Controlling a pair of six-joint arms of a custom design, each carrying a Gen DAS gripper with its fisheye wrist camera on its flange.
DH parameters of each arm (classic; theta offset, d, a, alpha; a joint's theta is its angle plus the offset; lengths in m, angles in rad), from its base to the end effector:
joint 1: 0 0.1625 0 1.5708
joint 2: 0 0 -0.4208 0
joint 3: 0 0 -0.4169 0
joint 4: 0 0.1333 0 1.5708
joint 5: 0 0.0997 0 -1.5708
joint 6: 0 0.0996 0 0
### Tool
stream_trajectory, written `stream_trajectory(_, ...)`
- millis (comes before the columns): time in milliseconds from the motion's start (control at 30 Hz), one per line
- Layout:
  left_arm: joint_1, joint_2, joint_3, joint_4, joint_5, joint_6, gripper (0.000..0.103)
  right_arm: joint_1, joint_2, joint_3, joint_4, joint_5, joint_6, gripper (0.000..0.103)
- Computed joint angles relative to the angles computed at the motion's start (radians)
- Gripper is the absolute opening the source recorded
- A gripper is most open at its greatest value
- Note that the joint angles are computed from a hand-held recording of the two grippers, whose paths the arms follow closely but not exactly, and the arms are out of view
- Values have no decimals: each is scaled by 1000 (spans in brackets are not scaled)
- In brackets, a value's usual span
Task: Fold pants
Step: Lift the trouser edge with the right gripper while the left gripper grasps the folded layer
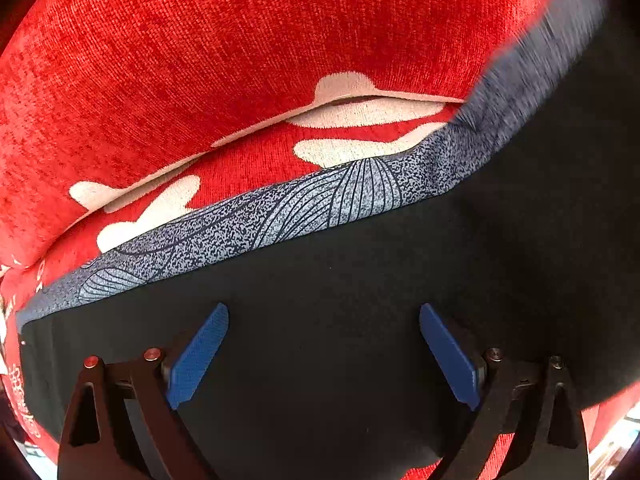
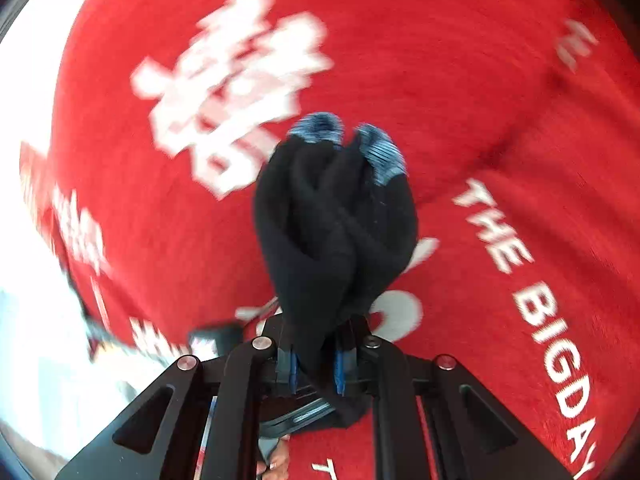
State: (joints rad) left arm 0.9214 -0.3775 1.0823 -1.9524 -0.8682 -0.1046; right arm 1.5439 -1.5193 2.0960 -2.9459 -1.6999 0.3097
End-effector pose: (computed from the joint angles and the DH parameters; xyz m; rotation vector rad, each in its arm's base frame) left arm -0.3137 -0.7401 -0.0562 0.7760 2.2502 0.0396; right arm 0.1067 -0.5145 0.3579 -0.5600 -2.8270 1.2294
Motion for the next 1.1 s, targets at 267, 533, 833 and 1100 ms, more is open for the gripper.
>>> stream_trajectory(267,70,-146,21,-31,3,-27,95,251,199,-175,184,-252,-205,14)
stream_trajectory(533,160,-247,-1,77,131,4,95,377,558,-350,447,-494,-211,29)
stream_trajectory(833,195,-303,-36,167,-126,37,95,456,503,-347,460,-466,-20,53)
stream_trajectory(1100,198,-236,-109,278,-421,108,66,262,298,-34,40,-79,506,53)
